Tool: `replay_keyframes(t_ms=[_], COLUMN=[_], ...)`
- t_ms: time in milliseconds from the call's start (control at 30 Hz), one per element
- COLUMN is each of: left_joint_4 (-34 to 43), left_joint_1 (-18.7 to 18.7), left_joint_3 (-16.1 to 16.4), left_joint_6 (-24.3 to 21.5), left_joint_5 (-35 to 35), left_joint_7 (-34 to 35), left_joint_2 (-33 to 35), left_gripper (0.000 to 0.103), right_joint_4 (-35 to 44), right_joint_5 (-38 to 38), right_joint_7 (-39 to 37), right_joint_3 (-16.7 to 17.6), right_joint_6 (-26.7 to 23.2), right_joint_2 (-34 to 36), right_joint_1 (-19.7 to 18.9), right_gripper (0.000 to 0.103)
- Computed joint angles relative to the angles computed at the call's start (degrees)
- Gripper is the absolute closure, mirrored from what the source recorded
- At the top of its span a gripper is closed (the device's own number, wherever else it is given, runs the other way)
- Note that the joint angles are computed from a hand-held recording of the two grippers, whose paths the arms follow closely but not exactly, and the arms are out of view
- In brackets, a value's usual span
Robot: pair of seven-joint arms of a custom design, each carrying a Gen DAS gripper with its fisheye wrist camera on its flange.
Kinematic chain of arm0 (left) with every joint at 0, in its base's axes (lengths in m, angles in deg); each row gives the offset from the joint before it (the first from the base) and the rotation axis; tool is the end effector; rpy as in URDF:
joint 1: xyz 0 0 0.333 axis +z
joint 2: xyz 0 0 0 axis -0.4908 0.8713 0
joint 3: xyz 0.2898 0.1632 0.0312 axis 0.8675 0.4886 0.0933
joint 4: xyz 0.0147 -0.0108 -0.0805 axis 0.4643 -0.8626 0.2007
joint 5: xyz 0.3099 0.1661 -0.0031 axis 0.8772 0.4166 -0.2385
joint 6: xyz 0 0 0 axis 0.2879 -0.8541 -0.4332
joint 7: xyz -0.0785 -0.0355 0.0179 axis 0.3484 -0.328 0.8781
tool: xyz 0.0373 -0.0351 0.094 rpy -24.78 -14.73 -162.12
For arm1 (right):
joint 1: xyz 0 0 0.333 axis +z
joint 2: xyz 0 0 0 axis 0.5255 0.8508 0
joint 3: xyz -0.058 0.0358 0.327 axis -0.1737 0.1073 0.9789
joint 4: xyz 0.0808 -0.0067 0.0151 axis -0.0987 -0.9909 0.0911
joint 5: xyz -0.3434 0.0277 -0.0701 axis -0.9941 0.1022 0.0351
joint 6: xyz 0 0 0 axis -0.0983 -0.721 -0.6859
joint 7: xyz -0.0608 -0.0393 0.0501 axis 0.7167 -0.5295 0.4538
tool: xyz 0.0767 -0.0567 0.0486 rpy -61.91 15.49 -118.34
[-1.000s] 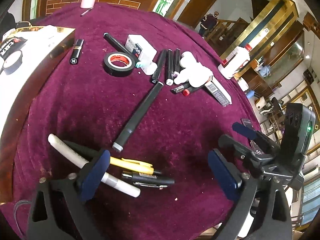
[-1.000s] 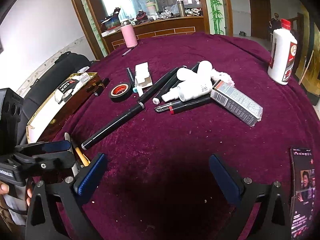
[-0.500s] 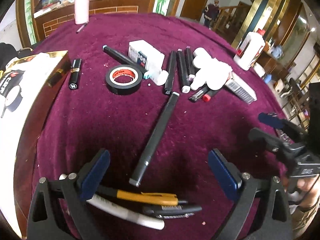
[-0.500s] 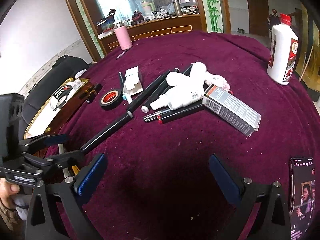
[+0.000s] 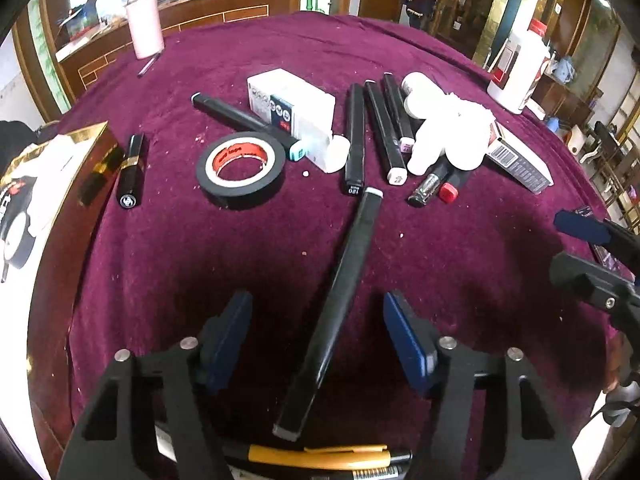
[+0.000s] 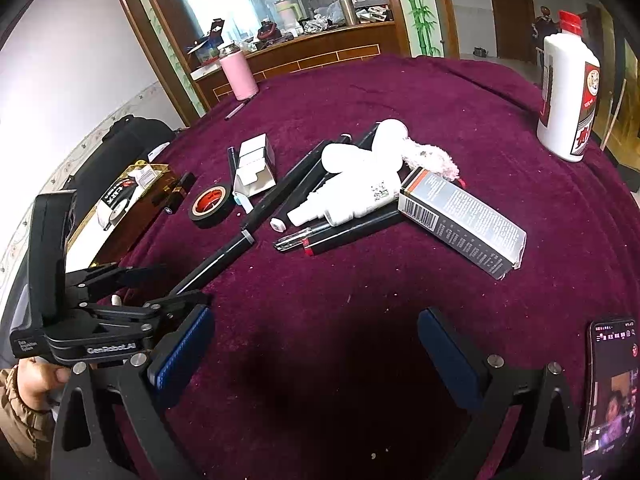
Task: Organize objects
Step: 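Grasp the long black marker with left tool while right tool grasps silver box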
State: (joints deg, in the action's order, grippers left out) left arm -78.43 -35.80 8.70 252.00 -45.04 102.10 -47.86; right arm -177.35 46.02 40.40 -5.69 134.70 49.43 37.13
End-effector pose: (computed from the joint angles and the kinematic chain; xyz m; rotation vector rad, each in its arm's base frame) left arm 0.6888 -0.1000 0.3192 -1.8386 2.0968 -0.6218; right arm 0.6444 0.2637 0.3443 -1.8921 1.5178 -0.2399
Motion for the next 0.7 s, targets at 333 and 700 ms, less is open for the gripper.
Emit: replay_keyframes(t_ms=[333, 700], left_joint_4=[-0.32, -4.65], left_joint_1=[-3.20, -3.35], left_joint_3=[3.58, 3.89], left_joint_6=[1.90, 5.35], left_joint_5=[4.29, 4.13], left_joint_7=[-3.57, -3.69], left_joint_2=[0.39, -1.80], left_gripper=[0.047, 0.089], right_joint_4=[3.90, 10.66], right_joint_5=[-0.87, -0.89], right_joint_7=[3.36, 1.18], right_joint_3=[-8.18, -9.95], right_joint_6=[-4.68, -12.31], right_joint_2=[-0.54, 2.18], right_joint_1=[4.07, 4.19], right_gripper=[0.000, 0.000])
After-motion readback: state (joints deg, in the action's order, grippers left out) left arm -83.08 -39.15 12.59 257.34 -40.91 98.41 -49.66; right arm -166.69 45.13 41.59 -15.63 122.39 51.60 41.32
